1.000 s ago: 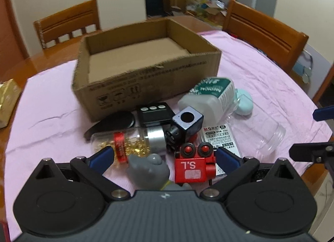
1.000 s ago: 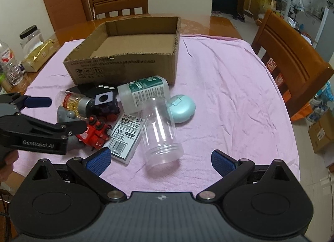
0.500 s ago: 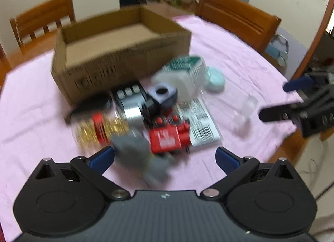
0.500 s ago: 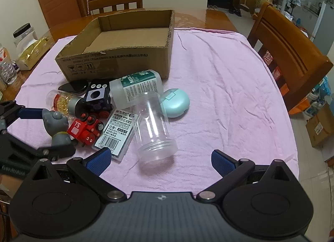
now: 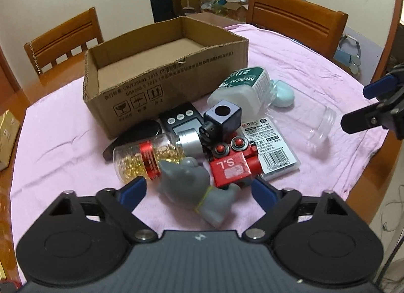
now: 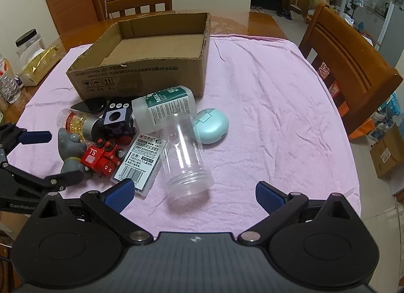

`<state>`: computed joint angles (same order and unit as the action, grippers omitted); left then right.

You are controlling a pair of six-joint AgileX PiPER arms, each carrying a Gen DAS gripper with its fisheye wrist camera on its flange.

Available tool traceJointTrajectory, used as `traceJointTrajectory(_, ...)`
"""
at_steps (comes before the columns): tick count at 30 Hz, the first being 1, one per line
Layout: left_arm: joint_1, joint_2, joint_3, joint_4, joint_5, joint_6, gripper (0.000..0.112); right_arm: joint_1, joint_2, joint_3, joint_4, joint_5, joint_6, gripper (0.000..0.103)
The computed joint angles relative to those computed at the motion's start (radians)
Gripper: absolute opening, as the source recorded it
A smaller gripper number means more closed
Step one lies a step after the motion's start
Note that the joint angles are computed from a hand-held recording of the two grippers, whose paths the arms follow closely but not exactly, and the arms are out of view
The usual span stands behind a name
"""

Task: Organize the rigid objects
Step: 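Lower the left tool onto the grey toy cat and close on it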

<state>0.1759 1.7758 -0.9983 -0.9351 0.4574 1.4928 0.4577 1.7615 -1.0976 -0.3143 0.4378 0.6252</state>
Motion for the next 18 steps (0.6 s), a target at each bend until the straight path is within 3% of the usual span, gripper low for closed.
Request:
traceJointTrajectory(10,0.012,0.041,0.005,-0.055,-0.008,0.105,0.08,0.015,0.011,-0.015,-0.001,0.021,0.017,0.103)
traceJointTrajectory(13,0.02,0.052,0.002,-0.091,0.007,0.146,0.071,0.018,0.02,-0.023,0.006,0.029,0.016,0.103)
traceJointTrajectory(18,0.028,0.043,0.016,-0.122,0.01,0.158,0.068,0.029,0.026,-0.033,0.007,0.036,0.015,0.103)
